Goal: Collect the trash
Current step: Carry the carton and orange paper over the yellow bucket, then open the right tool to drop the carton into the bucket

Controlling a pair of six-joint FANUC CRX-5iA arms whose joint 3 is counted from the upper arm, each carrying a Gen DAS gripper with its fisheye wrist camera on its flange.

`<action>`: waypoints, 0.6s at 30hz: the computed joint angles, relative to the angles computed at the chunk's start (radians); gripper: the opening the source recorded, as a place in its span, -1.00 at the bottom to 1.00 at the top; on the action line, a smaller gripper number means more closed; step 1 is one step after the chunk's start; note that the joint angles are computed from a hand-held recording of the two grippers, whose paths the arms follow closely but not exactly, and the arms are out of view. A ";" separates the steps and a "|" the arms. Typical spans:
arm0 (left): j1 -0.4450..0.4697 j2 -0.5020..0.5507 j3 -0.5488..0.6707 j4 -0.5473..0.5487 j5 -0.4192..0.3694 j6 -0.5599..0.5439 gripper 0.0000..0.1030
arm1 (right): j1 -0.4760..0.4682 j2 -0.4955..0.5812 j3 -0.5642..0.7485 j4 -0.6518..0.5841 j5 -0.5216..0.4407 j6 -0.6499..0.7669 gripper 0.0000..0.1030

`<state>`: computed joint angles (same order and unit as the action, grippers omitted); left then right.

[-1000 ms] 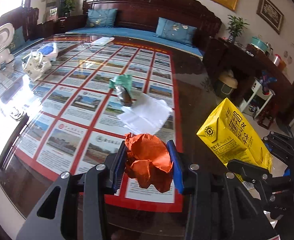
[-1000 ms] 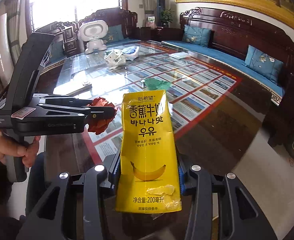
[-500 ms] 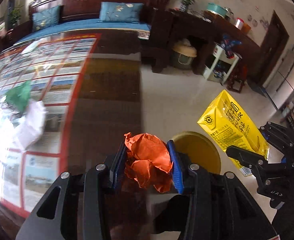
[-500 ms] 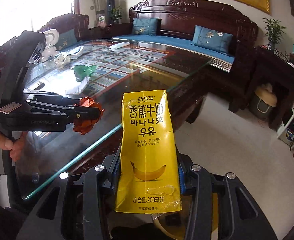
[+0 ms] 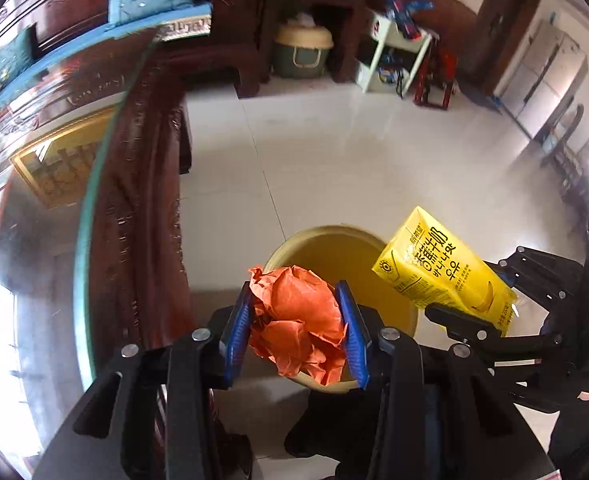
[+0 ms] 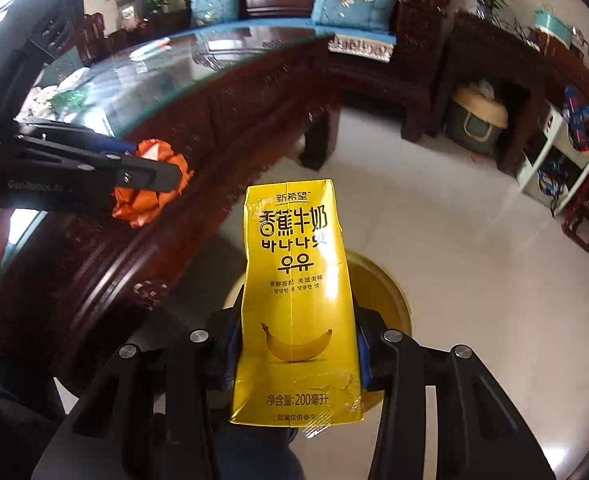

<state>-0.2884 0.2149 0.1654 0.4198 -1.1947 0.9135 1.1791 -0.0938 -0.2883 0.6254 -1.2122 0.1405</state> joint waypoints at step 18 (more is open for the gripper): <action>-0.123 0.211 0.174 -0.129 -0.111 0.120 -0.19 | -0.133 -0.064 -0.177 -0.217 0.182 0.026 0.44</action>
